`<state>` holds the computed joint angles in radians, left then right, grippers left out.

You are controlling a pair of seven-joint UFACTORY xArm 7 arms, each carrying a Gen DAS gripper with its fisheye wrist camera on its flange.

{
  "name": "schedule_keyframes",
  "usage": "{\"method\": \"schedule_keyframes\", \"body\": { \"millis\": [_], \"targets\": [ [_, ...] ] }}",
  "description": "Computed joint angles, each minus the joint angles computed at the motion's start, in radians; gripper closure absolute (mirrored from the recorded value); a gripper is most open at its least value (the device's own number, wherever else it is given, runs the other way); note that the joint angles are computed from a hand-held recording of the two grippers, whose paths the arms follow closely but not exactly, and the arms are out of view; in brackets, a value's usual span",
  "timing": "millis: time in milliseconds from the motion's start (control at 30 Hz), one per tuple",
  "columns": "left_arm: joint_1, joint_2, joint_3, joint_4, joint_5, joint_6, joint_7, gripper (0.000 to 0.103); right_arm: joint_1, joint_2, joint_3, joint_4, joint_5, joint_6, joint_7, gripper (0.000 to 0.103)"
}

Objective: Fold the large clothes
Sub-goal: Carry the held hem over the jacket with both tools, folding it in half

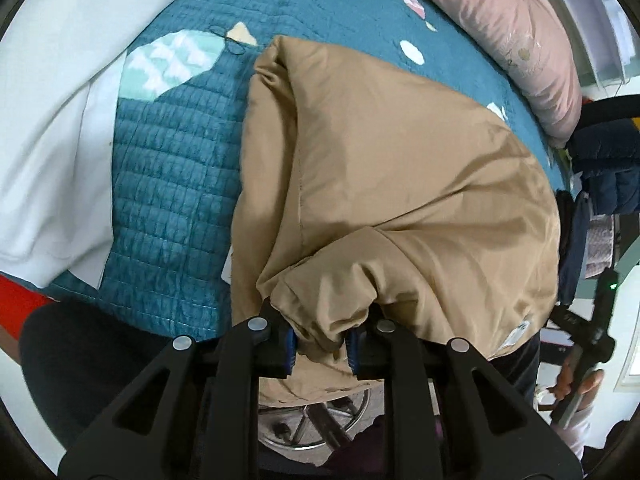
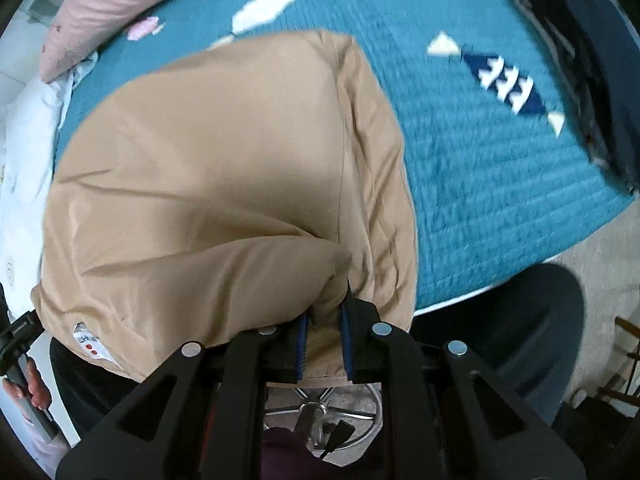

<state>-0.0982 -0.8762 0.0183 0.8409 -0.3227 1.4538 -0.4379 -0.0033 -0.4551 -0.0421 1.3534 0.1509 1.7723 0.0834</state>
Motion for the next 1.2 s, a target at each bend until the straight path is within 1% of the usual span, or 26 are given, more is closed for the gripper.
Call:
{"method": "schedule_keyframes", "body": {
  "millis": [100,133,200,233,267,300,333,367,400,467,567,667,700,733,767,800,867,900,933,967,1033,1067,1100,1133,1167,1200],
  "targets": [
    [0.004,-0.027,0.006,-0.024,-0.004,-0.013,0.000,0.082,0.004,-0.012,0.012,-0.028,-0.024,-0.007,-0.015,0.087],
    [0.005,-0.028,0.005,-0.022,0.000,-0.008,-0.001,0.082,0.007,-0.012,0.018,-0.027,-0.037,-0.004,-0.021,0.085],
    [0.003,-0.023,-0.001,0.001,0.017,0.016,0.001,0.079,0.015,0.003,0.024,0.006,-0.055,0.029,-0.040,0.074],
    [0.000,-0.019,-0.003,0.016,0.024,0.029,0.005,0.077,0.015,0.010,0.026,0.022,-0.061,0.043,-0.043,0.072],
    [-0.002,-0.009,-0.007,0.041,0.035,0.044,0.010,0.073,0.016,0.017,0.021,0.047,-0.058,0.062,-0.051,0.066],
    [-0.005,-0.001,-0.011,0.064,0.042,0.057,0.013,0.066,0.016,0.025,0.015,0.067,-0.053,0.080,-0.057,0.054],
    [-0.007,0.010,-0.016,0.086,0.045,0.070,0.012,0.060,0.013,0.042,0.006,0.105,-0.049,0.122,-0.065,0.047],
    [-0.005,0.029,-0.026,0.126,0.066,0.110,0.005,0.034,0.010,0.050,0.000,0.127,-0.048,0.142,-0.071,0.041],
    [0.003,0.040,-0.042,0.160,0.101,0.150,-0.002,0.023,0.004,0.055,-0.009,0.156,-0.045,0.163,-0.079,0.037],
    [0.000,0.026,-0.047,0.192,0.128,0.183,0.017,0.023,-0.007,0.066,-0.024,0.207,-0.033,0.188,-0.088,0.035],
    [0.011,0.009,-0.049,0.234,0.149,0.239,0.014,0.023,-0.030,0.090,-0.050,0.289,-0.003,0.221,-0.082,0.035],
    [0.025,0.017,-0.063,0.279,0.163,0.246,0.003,0.023,-0.036,0.109,-0.049,0.355,0.033,0.185,-0.066,0.036],
    [0.027,0.014,-0.064,0.286,0.159,0.235,-0.001,0.023,-0.034,0.112,-0.054,0.369,0.056,0.167,-0.068,0.044],
    [0.026,0.015,-0.065,0.294,0.144,0.206,-0.007,0.023,-0.027,0.114,-0.055,0.374,0.084,0.145,-0.076,0.049],
    [0.021,0.020,-0.066,0.299,0.132,0.181,-0.009,0.024,-0.017,0.128,-0.046,0.388,0.096,0.141,-0.079,0.059],
    [0.013,0.027,-0.069,0.298,0.114,0.148,-0.008,0.034,-0.010,0.143,-0.035,0.395,0.098,0.144,-0.076,0.072],
    [-0.006,0.052,-0.079,0.291,0.079,0.103,-0.017,0.047,0.001,0.164,-0.027,0.370,0.132,0.153,-0.057,0.085],
    [-0.018,0.061,-0.081,0.274,0.057,0.080,-0.019,0.055,0.006,0.171,-0.022,0.343,0.148,0.159,-0.048,0.086],
    [-0.027,0.070,-0.085,0.263,0.048,0.070,-0.024,0.063,0.011,0.171,-0.006,0.307,0.131,0.155,-0.043,0.087],
    [-0.036,0.082,-0.093,0.243,0.040,0.080,-0.035,0.074,0.014,0.164,0.009,0.281,0.107,0.154,-0.032,0.088],
    [-0.047,0.093,-0.107,0.200,0.040,0.102,-0.057,0.078,0.017,0.152,0.024,0.211,0.079,0.163,-0.003,0.088],
    [-0.055,0.085,-0.105,0.169,0.033,0.114,-0.063,0.083,0.017,0.144,0.028,0.186,0.063,0.162,0.006,0.089],
    [-0.059,0.071,-0.104,0.130,0.027,0.125,-0.072,0.084,0.016,0.130,0.034,0.156,0.032,0.151,0.007,0.093],
    [-0.056,0.056,-0.109,0.093,0.039,0.140,-0.086,0.088,0.015,0.112,0.042,0.119,-0.014,0.135,0.005,0.095],
    [-0.049,0.050,-0.120,0.070,0.069,0.163,-0.098,0.101,0.010,0.100,0.038,0.088,-0.031,0.123,0.008,0.096],
    [-0.044,0.039,-0.121,0.038,0.084,0.172,-0.107,0.101,0.001,0.087,0.021,0.051,-0.013,0.107,0.015,0.097]
  ]
}}
